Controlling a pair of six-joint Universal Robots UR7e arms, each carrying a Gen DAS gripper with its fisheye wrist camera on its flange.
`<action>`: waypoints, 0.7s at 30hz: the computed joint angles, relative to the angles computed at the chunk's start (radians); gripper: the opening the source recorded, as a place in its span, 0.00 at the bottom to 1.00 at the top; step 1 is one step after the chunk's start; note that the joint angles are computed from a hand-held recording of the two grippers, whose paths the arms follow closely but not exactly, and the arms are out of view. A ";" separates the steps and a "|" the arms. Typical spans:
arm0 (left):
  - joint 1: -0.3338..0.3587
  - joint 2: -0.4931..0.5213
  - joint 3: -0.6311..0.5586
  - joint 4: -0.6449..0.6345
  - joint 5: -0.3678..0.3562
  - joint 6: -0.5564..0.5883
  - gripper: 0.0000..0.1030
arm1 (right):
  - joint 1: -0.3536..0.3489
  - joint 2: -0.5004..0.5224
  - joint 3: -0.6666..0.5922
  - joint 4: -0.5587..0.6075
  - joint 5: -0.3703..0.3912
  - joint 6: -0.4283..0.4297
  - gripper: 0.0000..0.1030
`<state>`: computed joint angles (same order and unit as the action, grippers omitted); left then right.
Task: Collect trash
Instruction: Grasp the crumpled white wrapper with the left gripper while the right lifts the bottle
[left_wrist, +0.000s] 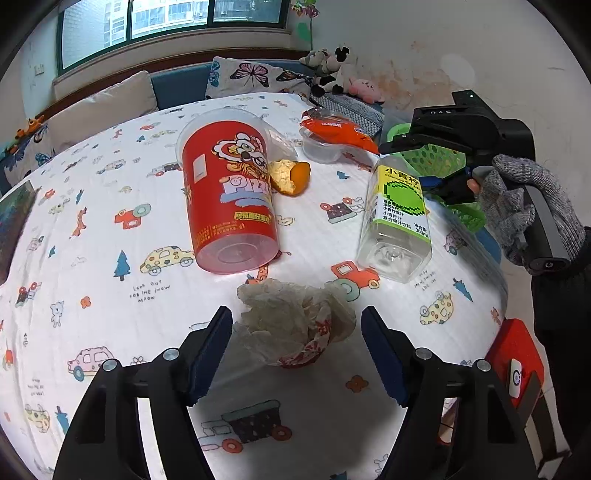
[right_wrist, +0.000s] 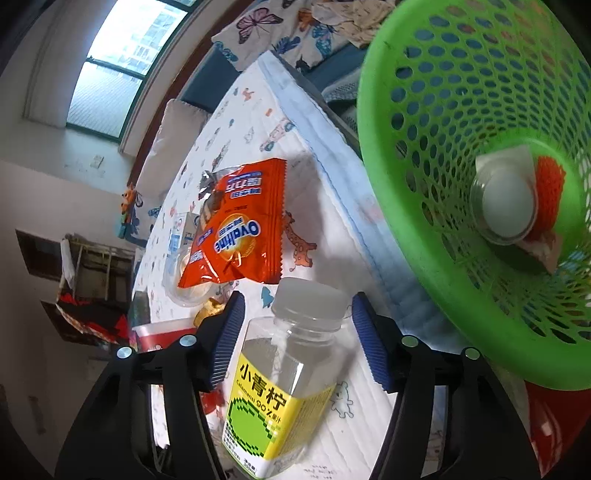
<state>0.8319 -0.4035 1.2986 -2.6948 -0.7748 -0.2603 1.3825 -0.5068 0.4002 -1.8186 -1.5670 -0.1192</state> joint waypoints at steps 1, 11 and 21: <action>0.001 0.000 0.000 0.000 -0.001 -0.001 0.65 | 0.002 0.004 -0.003 -0.001 -0.005 0.002 0.55; 0.005 0.002 0.000 0.001 -0.014 -0.003 0.56 | 0.015 -0.074 0.156 -0.131 -0.025 -0.074 0.42; -0.003 -0.027 0.042 -0.084 -0.076 0.026 0.45 | 0.054 -0.300 0.561 -0.494 -0.014 -0.294 0.42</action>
